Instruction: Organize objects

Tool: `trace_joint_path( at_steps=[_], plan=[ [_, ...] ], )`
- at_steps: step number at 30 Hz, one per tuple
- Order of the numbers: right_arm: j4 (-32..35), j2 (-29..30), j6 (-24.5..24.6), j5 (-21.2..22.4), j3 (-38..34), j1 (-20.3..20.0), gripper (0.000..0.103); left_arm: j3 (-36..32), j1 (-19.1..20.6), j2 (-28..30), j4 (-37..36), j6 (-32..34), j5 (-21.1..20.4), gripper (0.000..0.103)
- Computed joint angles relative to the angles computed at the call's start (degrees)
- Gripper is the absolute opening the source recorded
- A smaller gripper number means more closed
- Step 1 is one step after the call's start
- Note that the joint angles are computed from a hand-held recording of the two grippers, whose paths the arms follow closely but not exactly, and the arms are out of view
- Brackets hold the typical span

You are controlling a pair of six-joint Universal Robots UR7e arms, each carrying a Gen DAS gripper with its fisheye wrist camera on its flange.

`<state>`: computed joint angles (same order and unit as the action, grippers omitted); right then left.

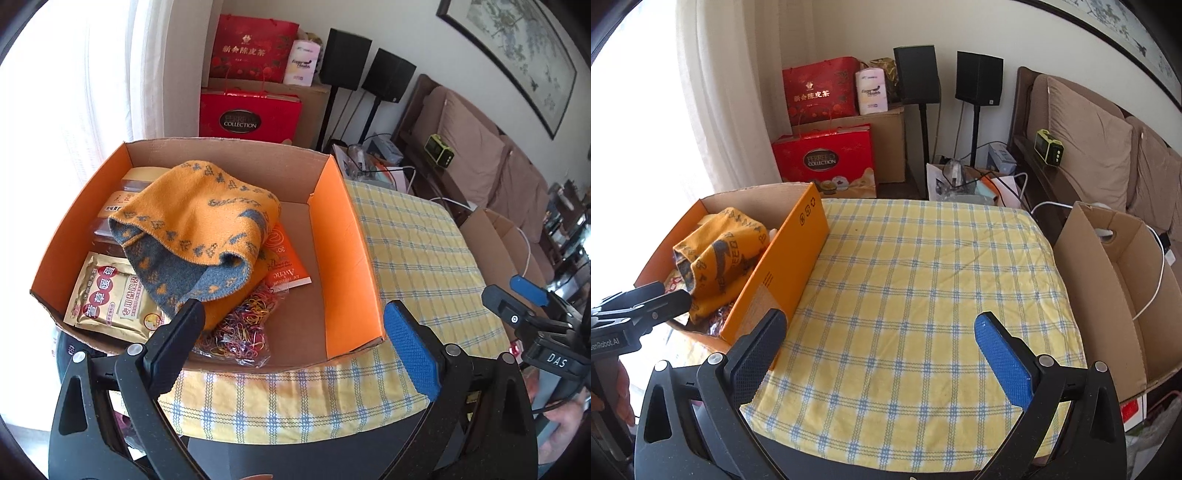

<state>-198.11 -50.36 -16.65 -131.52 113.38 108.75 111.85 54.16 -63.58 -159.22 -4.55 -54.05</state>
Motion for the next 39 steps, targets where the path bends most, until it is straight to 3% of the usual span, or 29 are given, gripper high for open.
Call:
trace_joint_path(
  at_steps=[9, 16, 23, 39],
  plan=[
    [-3.51, -1.26, 1.38, -1.75, 3.79, 1.18, 0.103, 4.87, -3.4, -1.09, -4.54, 1.45, 4.63, 0.103],
    [-5.61, -1.37, 3.31, -3.08, 6.2, 1.75, 0.103, 6.64, -3.13, -3.27, -2.05, -1.7, 1.32, 0.103],
    [-8.55, -0.29, 2.51, -7.09, 6.89, 3.06, 0.103, 8.52, -5.06, -3.64, -1.25, -2.75, 8.14, 0.103],
    [-10.24, -0.18, 2.37, -7.89, 8.21, 4.06, 0.103, 10.88, -6.62, -5.28, -1.72, -3.88, 9.33, 0.103]
  ],
)
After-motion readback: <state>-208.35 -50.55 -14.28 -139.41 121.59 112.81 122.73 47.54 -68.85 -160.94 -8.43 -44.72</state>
